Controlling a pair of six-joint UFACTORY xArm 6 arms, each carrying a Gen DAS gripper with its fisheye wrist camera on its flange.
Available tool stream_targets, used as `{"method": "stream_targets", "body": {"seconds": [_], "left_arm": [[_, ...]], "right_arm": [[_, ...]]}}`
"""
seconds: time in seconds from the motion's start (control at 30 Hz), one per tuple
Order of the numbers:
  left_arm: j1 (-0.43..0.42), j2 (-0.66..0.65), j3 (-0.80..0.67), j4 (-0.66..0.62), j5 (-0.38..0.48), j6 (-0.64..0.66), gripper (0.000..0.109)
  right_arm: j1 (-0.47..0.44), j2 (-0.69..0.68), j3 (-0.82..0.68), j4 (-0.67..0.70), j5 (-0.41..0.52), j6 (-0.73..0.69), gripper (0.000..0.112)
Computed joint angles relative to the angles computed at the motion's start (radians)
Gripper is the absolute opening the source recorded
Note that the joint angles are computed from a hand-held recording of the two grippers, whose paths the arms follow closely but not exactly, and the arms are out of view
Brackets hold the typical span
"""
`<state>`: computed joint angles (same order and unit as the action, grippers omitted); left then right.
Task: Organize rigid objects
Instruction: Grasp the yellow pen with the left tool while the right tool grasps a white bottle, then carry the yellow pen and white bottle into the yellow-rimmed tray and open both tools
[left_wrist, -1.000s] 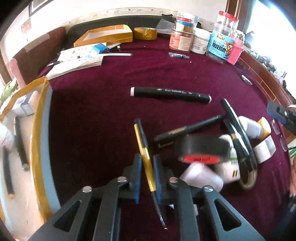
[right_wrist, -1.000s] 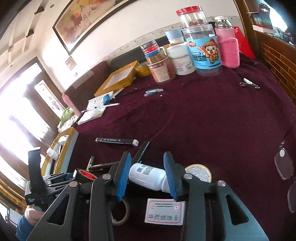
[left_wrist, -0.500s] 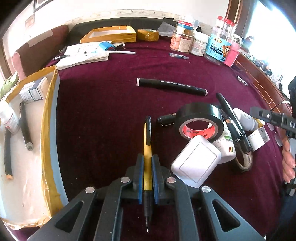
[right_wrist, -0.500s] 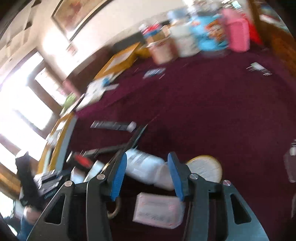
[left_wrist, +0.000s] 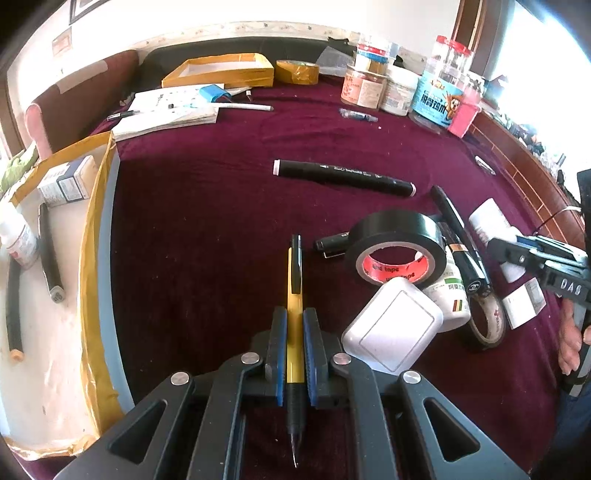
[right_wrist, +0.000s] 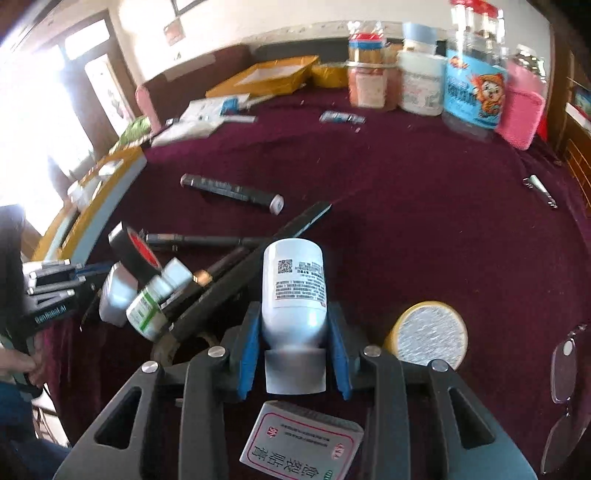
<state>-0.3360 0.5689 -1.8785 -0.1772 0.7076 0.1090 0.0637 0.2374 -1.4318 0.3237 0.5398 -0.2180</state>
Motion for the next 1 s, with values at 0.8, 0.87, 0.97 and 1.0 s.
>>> {"method": "stream_targets", "body": {"seconds": [0.8, 0.87, 0.97, 1.0], "left_arm": [[0.074, -0.214, 0.209, -0.283, -0.159, 0.111, 0.008], [0.103, -0.233, 0.230, -0.299, -0.182, 0.105, 0.008], [0.144, -0.256, 0.259, -0.315, -0.213, 0.094, 0.008], [0.160, -0.260, 0.265, -0.314, -0.223, 0.084, 0.008]], "right_arm": [[0.033, -0.057, 0.041, 0.451, -0.066, -0.345, 0.033], [0.045, -0.063, 0.043, 0.472, -0.063, -0.360, 0.033], [0.073, -0.084, 0.052, 0.505, -0.058, -0.396, 0.033], [0.087, -0.093, 0.054, 0.502, -0.056, -0.404, 0.033]]}}
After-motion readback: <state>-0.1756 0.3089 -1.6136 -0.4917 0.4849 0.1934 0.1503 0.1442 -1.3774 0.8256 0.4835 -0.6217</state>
